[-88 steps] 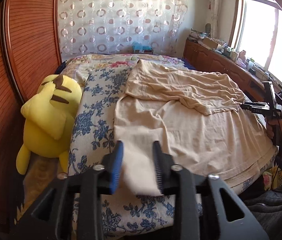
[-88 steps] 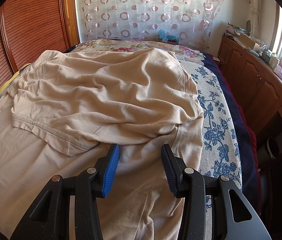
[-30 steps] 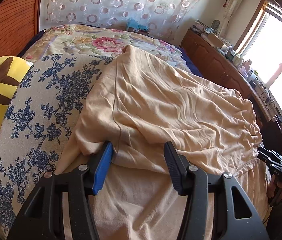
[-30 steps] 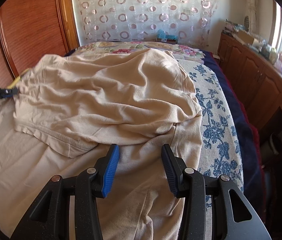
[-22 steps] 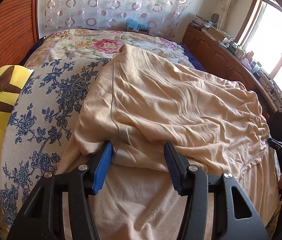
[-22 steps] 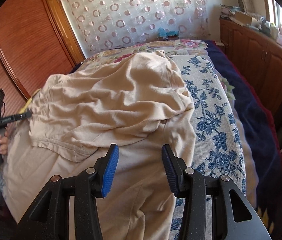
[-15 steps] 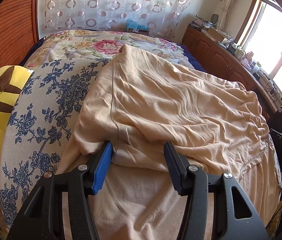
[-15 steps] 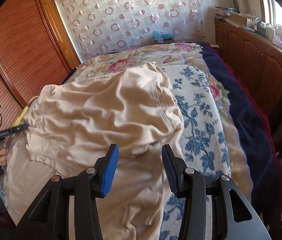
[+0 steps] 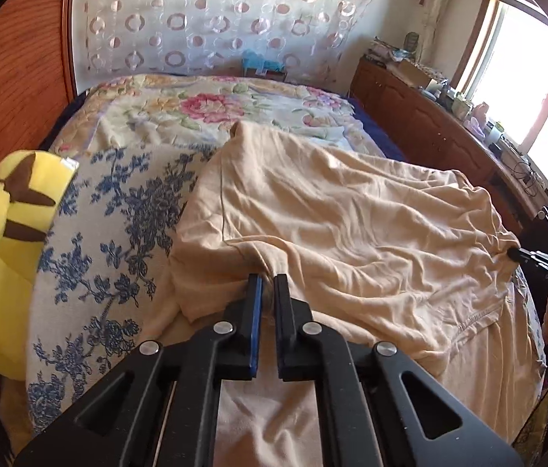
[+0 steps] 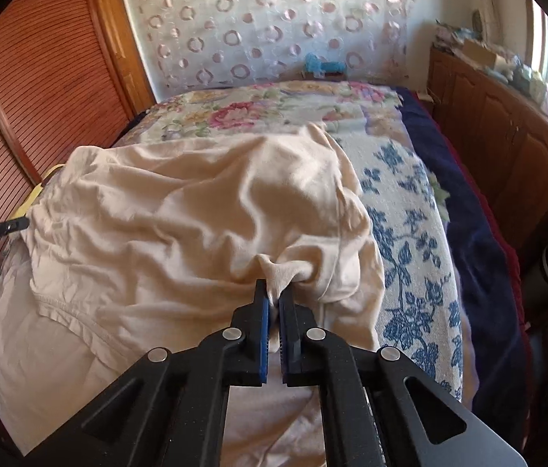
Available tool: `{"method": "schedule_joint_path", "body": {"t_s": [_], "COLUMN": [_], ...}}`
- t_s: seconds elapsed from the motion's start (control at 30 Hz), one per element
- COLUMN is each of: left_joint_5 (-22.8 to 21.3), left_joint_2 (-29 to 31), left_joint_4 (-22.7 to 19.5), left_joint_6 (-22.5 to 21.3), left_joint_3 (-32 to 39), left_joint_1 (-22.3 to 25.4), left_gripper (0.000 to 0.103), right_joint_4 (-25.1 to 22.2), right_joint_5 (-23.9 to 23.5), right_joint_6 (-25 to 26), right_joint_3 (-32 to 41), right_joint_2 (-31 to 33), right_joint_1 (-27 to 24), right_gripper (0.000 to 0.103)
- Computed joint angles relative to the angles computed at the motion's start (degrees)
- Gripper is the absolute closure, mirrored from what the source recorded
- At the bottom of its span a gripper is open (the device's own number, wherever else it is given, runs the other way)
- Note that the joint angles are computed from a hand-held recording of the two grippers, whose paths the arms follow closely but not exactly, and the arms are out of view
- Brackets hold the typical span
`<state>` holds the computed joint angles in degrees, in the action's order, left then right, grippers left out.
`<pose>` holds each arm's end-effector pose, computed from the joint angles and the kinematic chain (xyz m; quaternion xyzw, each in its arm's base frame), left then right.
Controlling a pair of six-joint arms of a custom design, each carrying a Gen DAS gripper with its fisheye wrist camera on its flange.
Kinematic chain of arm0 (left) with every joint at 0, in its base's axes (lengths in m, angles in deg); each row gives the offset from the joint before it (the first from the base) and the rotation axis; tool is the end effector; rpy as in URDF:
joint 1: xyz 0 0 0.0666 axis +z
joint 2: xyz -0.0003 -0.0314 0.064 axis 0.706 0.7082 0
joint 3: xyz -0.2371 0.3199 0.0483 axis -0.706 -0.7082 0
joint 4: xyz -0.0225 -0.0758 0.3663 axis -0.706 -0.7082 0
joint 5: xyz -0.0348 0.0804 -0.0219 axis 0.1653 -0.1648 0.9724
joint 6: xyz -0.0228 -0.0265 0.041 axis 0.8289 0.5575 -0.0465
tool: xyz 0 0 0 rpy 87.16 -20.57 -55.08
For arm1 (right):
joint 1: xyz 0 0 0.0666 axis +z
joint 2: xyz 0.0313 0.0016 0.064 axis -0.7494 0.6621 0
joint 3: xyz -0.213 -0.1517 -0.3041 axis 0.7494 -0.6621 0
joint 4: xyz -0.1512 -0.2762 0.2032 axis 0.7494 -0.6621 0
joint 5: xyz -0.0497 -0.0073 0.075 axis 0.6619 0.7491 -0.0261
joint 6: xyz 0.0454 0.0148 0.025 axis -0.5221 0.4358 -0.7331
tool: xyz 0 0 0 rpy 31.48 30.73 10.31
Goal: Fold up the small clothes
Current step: 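Grasp the folded edge with the left gripper while the right gripper holds, lift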
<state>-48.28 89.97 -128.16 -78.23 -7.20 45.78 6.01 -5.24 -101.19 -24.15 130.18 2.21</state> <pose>0.4831 -0.0111 0.3516 0.2399 0.9011 -0.1948 0.3041 0.2512 0.2725 0.3829 0.1152 0.9106 0.0077 0.3968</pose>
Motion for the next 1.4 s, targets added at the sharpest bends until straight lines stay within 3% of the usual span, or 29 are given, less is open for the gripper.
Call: {"method": "schedule_joint_path", "body": {"t_s": [0.1,0.23,0.4,0.63,0.87,1.17,1.33,1.4], "left_joint_5": [1.89,4.19,6.99,14.09,20.16,24.99,24.25,21.35], "left_joint_2": [-1.81,-3.86,-6.27,-11.47,-15.19,-18.73,-17.89,-17.31], "left_joint_4": [1.83,3.63,3.64,2.04,-1.61,-7.19,-8.80,-8.90], "left_joint_6": [0.56,1.73,1.32,-1.56,-5.96,-12.52,-15.08,-16.42], "left_joint_3": [-0.78,-1.33,-1.65,-5.13,-8.88,-11.96,-13.42,-14.44], "left_joint_1": [0.67,1.98,3.91,8.66,15.30,22.54,24.58,24.05], "left_gripper": [0.097,0.097,0.097,0.097,0.097,0.097,0.097,0.097], "right_joint_4": [0.14,1.15,0.32,-3.46,-11.89,-28.42,-28.09,-24.71], "right_joint_5": [4.27,6.09,8.81,12.98,15.42,17.52,14.19,11.33], "right_joint_6": [0.31,0.43,-0.36,-3.20,-11.46,-25.24,-27.74,-28.30], "right_joint_3": [1.04,1.07,1.45,0.37,0.87,6.93,5.63,2.62], "right_joint_2": [-0.13,-1.42,-2.61,-5.22,-5.41,-2.27,-1.88,-2.76], "right_joint_1": [2.57,4.67,7.94,14.07,21.29,30.72,31.97,30.96], "right_gripper": [0.100,0.100,0.100,0.100,0.100,0.100,0.100,0.100]}}
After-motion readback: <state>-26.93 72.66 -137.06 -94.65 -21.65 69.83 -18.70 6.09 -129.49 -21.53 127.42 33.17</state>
